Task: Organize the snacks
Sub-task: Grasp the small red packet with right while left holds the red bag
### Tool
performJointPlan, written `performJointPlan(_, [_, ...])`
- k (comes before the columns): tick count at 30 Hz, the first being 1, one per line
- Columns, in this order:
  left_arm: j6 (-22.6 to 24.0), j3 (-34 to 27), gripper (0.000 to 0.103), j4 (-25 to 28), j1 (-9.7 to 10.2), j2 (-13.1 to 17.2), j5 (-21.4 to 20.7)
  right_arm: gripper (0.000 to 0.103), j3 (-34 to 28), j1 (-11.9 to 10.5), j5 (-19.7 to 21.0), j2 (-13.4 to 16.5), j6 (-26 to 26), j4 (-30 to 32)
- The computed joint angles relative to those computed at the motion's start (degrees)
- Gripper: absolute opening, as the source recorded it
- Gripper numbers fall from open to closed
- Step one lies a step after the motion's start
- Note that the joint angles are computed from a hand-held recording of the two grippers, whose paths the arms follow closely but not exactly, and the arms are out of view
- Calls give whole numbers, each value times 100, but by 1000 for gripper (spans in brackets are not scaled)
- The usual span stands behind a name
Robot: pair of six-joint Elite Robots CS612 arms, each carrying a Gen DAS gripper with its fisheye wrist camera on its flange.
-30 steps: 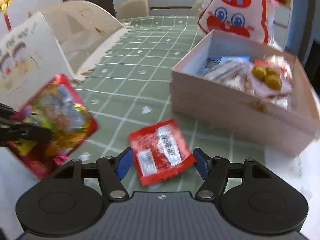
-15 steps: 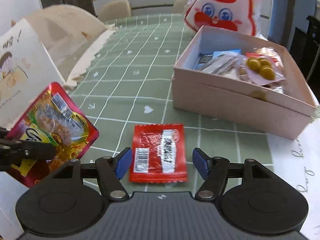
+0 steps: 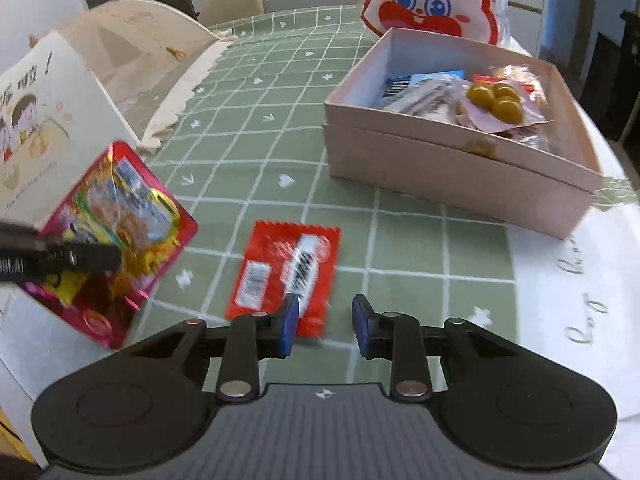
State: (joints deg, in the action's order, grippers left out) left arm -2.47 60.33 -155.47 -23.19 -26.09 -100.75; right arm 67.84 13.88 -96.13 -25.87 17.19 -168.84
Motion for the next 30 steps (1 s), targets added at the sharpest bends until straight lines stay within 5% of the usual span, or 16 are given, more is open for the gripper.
performJointPlan(4, [-68,-3,25,-16,16,13,-54,36,134,-15,137,-63,57,-71])
performJointPlan(6, [-97,3,25,-31,20,14,-68,53,64,17,20,-20,110,-52])
performJointPlan(14, [-235,30,26,-124,38,31,-105,80,-559,113,-27,276,531,256])
performJointPlan(20, [-209,19,26,-52,34,41,-98,78,-1058,216,-455,482,-39,775])
performJointPlan(23, [-248,15,27,-25,38,53,-107,64,-990,210,-451,446,-194,719])
performJointPlan(28, [-491,-27,27,-38,82,90,-269,58,-717,141,-189,268,-79,658])
performJointPlan(30, [-642,-34,26,-85,109,108,-389,45,-555,136,-185,155,-213,540])
